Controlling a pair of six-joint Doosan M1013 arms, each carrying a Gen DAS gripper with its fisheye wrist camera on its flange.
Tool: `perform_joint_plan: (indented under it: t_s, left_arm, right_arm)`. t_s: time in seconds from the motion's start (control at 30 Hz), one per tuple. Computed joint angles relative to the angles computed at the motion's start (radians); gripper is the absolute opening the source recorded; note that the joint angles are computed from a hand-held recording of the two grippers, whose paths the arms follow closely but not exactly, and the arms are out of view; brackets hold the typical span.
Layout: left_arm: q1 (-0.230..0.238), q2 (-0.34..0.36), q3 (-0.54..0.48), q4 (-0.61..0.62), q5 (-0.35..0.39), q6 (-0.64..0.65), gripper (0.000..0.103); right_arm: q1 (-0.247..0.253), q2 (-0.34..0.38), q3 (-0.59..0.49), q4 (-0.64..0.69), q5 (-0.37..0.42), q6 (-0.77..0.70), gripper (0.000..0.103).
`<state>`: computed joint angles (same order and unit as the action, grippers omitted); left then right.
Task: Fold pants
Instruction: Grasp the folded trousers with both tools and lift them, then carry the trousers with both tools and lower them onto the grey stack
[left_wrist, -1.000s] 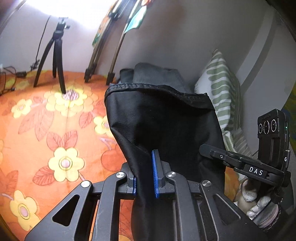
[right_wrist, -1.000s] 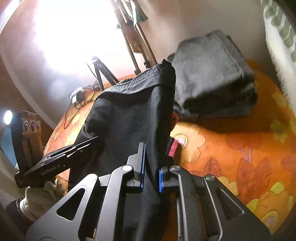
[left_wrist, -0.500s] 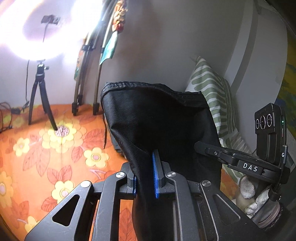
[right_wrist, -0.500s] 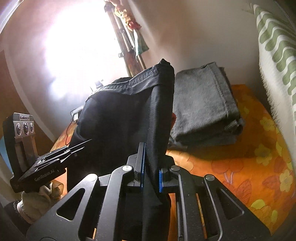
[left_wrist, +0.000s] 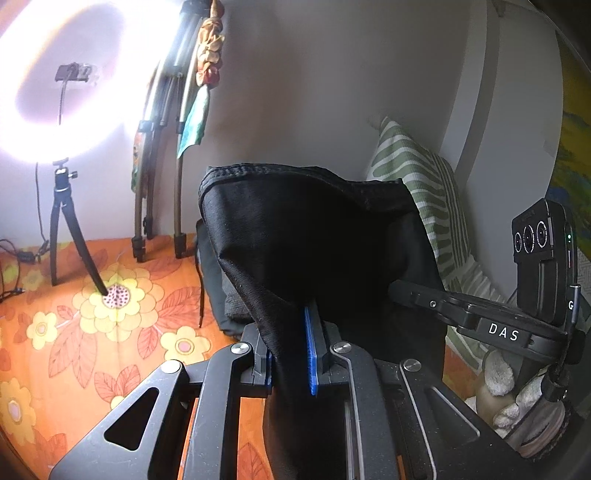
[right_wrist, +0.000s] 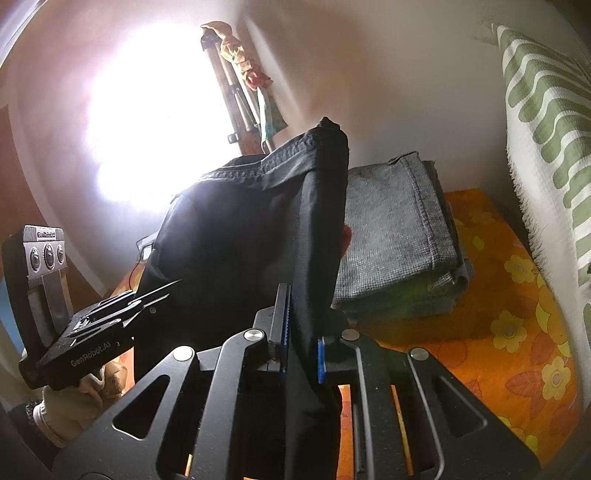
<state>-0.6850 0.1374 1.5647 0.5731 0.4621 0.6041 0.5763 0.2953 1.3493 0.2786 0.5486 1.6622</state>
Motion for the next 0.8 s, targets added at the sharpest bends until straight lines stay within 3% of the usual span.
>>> perform_joint_plan:
  t_s: [0.47,0.8]
  left_arm:
    - [0.036,0.095,-0.147,-0.117,-0.020,0.163,0.011]
    - [0.093,0.205,-0.280,-0.229,-0.010,0.260,0.011]
  right_arm:
    - [-0.040,0.046,-0.107,-0.063,0.020,0.026,0.012]
    - [-0.086,0.186,-0.339,-0.079,0.170,-0.005,0.012]
